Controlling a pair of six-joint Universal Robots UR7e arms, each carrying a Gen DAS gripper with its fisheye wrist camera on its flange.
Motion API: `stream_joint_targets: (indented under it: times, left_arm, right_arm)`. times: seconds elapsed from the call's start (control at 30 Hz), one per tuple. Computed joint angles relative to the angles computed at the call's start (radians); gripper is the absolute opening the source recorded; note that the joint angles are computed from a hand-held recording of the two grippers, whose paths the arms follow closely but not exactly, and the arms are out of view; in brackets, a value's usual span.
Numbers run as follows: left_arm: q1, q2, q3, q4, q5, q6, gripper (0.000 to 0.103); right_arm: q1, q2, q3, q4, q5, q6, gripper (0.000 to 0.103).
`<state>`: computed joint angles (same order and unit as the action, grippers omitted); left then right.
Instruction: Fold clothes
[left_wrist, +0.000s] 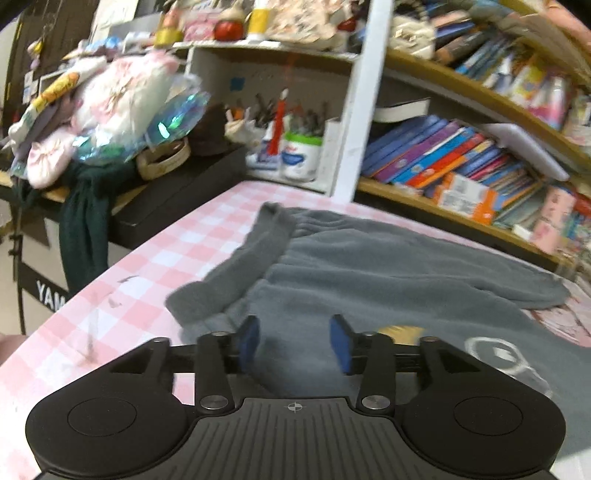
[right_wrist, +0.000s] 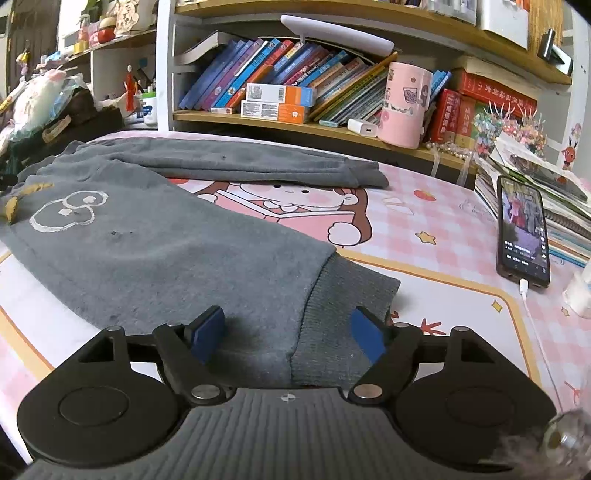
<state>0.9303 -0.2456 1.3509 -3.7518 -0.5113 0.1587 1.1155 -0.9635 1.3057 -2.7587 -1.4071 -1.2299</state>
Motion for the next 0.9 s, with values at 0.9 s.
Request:
stream_joint_targets:
  times: [0.9]
  left_arm:
    - [-0.064,0.051,0.045,-0.079,0.036,0.003,0.089]
  right_arm:
    - [0.006,-0.032,0.068,0.016,0.05,-0.063,0.086]
